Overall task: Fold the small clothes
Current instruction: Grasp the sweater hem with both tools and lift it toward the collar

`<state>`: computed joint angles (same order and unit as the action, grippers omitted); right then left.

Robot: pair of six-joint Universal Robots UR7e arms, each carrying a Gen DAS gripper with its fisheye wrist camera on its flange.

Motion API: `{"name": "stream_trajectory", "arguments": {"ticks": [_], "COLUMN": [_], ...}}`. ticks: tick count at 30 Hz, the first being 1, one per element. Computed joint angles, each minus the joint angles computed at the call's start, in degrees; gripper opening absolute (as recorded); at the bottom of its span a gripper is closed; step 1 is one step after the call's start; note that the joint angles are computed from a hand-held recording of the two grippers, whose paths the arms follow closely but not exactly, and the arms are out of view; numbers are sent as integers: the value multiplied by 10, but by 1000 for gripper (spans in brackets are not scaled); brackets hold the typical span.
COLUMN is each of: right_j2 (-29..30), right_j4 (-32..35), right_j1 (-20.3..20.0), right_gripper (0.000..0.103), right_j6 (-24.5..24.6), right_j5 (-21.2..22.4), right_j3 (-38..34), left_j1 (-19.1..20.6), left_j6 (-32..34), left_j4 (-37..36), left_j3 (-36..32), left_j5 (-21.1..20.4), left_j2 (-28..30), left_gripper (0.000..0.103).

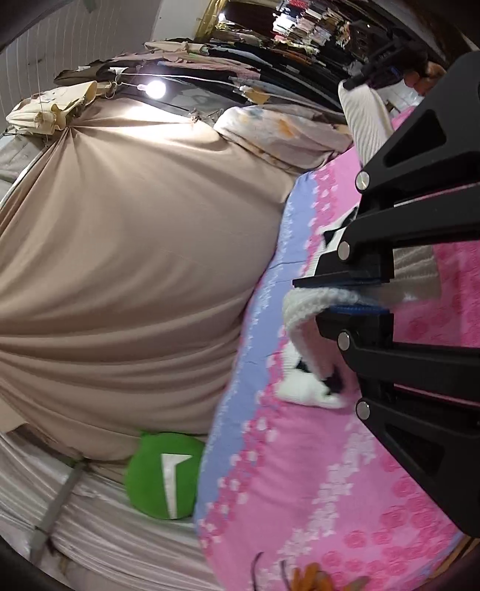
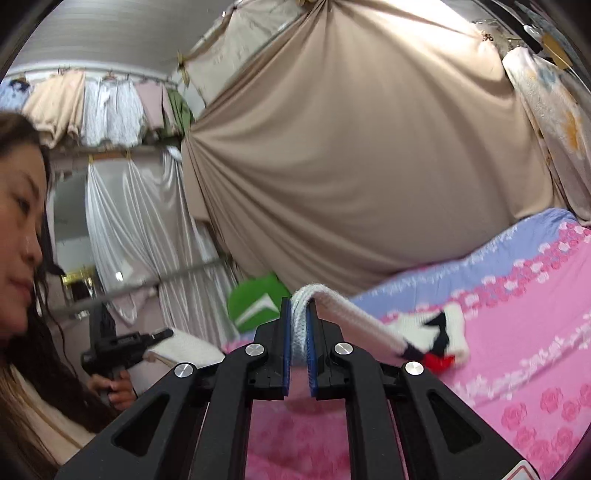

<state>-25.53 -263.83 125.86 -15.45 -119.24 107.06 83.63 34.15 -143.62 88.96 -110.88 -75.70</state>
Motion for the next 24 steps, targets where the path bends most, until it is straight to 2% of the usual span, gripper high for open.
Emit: {"name": "stream_trajectory", "arguments": {"ticks": [2, 4, 10, 13, 14, 15, 17, 18, 19, 20, 21, 22, 24], "right_j2": [-16, -31, -45, -27, -12, 4, 25, 34, 38, 40, 38, 32, 21], "right_j4": [21, 71, 285, 378, 401, 409, 365, 319, 276, 238, 210, 207, 236], "right_j1": [-29, -67, -179, -211, -210, -209, -203, -195, -188, -182, -177, -172, -161], "right_gripper": [8, 8, 8, 9, 10, 12, 16, 19, 30, 44, 47, 47, 47], "right_j6": [11, 54, 177, 199, 185, 165, 123, 90, 63, 44, 33, 35, 55], "right_j5": [1, 3, -35, -71, -113, -144, -161, -166, -164, -160, -156, -157, -189], "right_j3": [-10, -20, -104, -166, -197, -225, -251, -259, -260, -254, -244, -227, -195], "left_j1": [-12, -30, -78, -83, -81, -80, -74, -71, -69, -67, -67, -65, -63], "left_j6": [-4, -10, -47, -57, -57, -60, -70, -77, -84, -89, -94, -92, -71], "left_j4": [-14, -25, -29, -11, -6, -6, -10, -20, -48, -99, -155, -187, -180], "left_j3": [-24, -59, -195, -267, -279, -289, -293, -285, -269, -244, -217, -198, -177], "left_j5": [17, 64, 250, 336, 351, 360, 348, 335, 325, 316, 308, 297, 282], "left_j2": [33, 83, 268, 351, 365, 377, 380, 372, 362, 348, 334, 321, 299], "left_gripper": [7, 7, 9, 12, 13, 17, 20, 30, 41, 68, 77, 77, 78]}}
